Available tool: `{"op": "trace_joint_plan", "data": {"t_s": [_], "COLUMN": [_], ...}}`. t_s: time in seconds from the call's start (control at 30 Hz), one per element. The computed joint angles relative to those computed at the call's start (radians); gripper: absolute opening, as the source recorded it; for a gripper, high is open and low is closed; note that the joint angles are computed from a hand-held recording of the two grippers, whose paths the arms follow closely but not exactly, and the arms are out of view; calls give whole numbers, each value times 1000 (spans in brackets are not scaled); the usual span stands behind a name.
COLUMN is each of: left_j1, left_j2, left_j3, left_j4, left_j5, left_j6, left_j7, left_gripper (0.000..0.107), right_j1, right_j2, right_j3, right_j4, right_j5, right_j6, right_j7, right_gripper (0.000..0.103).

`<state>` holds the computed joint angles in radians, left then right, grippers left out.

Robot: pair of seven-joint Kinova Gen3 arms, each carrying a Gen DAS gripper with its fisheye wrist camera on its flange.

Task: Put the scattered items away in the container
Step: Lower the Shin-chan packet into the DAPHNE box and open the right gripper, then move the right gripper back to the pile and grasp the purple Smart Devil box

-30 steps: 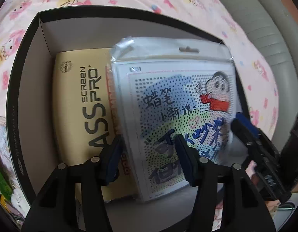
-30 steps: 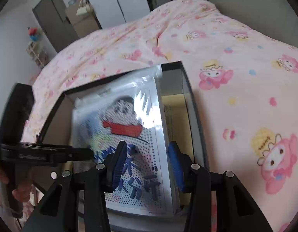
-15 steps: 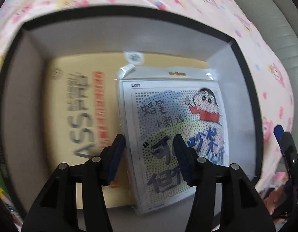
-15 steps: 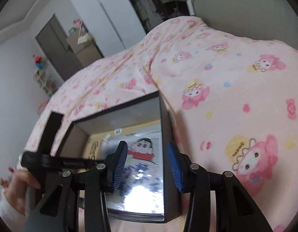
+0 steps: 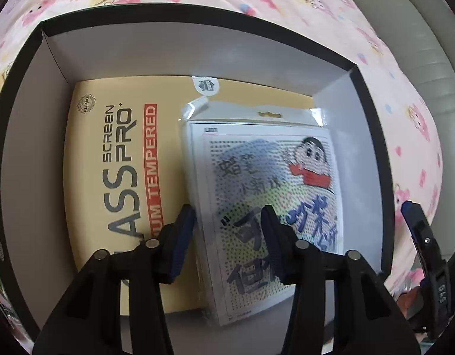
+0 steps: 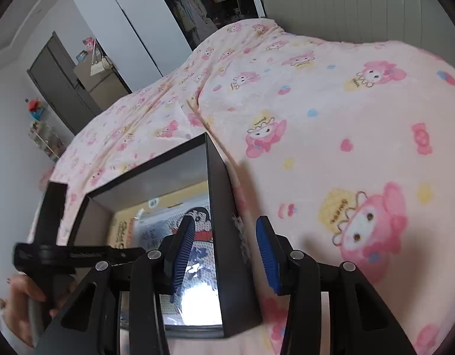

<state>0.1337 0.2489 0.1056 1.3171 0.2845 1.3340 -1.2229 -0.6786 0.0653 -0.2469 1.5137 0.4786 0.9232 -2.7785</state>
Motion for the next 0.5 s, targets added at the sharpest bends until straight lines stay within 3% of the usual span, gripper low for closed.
{"op": "trace_joint_plan", "data": {"t_s": [0.07,0.2,0.3,0.4,0.5], "left_j1": [-12,25,39,87,87], "left_j2": [-22,-131,-238,-318,-393], "left_j3": [-1,4,14,47,43], "left_j4": [19,73,131,131,155], "left_j5": [17,-39,-27,-95,-98], "left_j6": [-11,-82,-126,-134,-129], "left_j7": [8,-1,-16,24,-13], "left_gripper": [48,48,50,53,56], "right_j1": [-23,-82,-125,-169,-217], "right_j2": [-4,-26,-29,-30,-21], "right_j3": [-10,-53,-90,-119,-142], "right_j4": [-2,-6,-31,-64,-100], "right_j5": [41,139,169,170,192], "right_j6": [34,121,179,215,255], "right_j7": [-39,-136,-146,-144,-149], "right_gripper": [39,39,39,40,41]}}
